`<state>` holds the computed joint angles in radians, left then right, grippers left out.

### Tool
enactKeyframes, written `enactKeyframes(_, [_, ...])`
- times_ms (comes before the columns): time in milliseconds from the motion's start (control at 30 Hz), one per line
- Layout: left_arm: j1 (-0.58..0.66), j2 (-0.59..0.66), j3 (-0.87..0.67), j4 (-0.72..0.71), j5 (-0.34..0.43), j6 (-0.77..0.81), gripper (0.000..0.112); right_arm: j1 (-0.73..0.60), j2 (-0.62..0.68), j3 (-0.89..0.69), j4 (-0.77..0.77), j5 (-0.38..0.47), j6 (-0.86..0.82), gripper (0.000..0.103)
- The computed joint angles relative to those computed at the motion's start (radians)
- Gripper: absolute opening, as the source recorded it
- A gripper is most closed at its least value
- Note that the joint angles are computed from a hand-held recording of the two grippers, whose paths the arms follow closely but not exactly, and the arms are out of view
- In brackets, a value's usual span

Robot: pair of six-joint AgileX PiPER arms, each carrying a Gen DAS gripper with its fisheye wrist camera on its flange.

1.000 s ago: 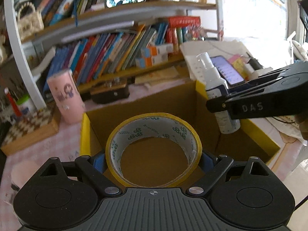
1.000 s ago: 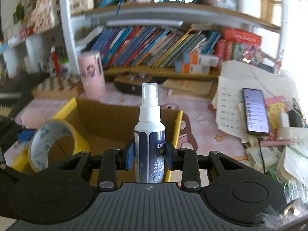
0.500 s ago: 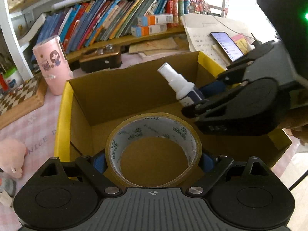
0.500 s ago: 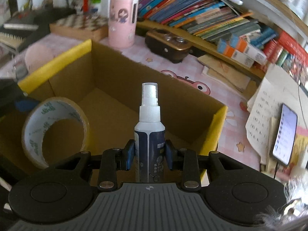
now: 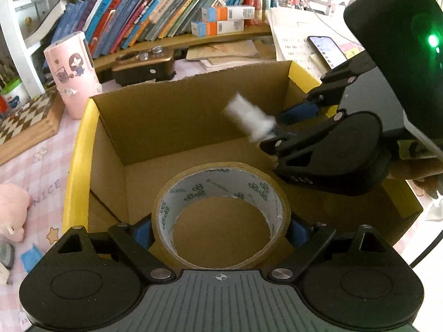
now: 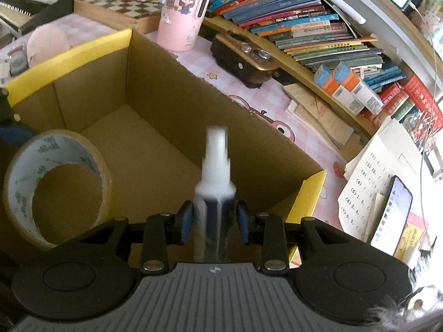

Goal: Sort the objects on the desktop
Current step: 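Lower into the box and open the right gripper while the left gripper releases the tape, then withdraw both open grippers from the box back over the table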

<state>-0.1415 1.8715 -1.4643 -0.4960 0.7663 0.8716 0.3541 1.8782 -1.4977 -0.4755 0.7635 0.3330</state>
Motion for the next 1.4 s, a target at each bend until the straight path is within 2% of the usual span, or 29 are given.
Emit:
enactKeyframes(133, [0.007,-0.035,0.046,-0.033,-0.040,0.038,0.094,-0.002,-0.017,0.014,0.011,-0.022,0.041,0.038])
enactKeyframes(233, [0.024,-0.094,0.129,-0.133,-0.122,0.160,0.099,-0.008,-0.058,0.051,0.025,-0.066,0.103,0.039])
enactKeyframes(300, [0.040,-0.123,0.160,-0.204,-0.145,0.239,0.099,-0.001,-0.093,0.082,-0.003,-0.092,0.172,0.039])
enactKeyframes(433, [0.080,-0.163,0.192,-0.295,-0.157,0.300,0.099,0.032,-0.172,0.151,-0.130,-0.140,0.349,0.040])
enactKeyframes(633, [0.170,-0.231,0.255,-0.474,-0.156,0.425,0.099,0.124,-0.291,0.269,-0.395,-0.122,0.692,0.042])
enactKeyframes(800, [0.240,-0.287,0.321,-0.608,-0.161,0.544,0.099,0.222,-0.372,0.364,-0.588,-0.046,0.995,0.060])
enactKeyframes(933, [0.295,-0.327,0.381,-0.726,-0.147,0.688,0.099,0.311,-0.406,0.415,-0.685,0.055,1.178,0.061])
enactKeyframes(1100, [0.361,-0.359,0.425,-0.798,-0.100,0.815,0.100,0.441,-0.425,0.462,-0.737,0.205,1.380,0.061])
enactKeyframes(1300, [0.461,-0.368,0.446,-0.808,-0.011,0.870,0.100,0.595,-0.390,0.465,-0.729,0.379,1.526,0.061])
enactKeyframes(1400, [0.507,-0.359,0.444,-0.792,0.027,0.876,0.100,0.647,-0.361,0.445,-0.697,0.434,1.557,0.061])
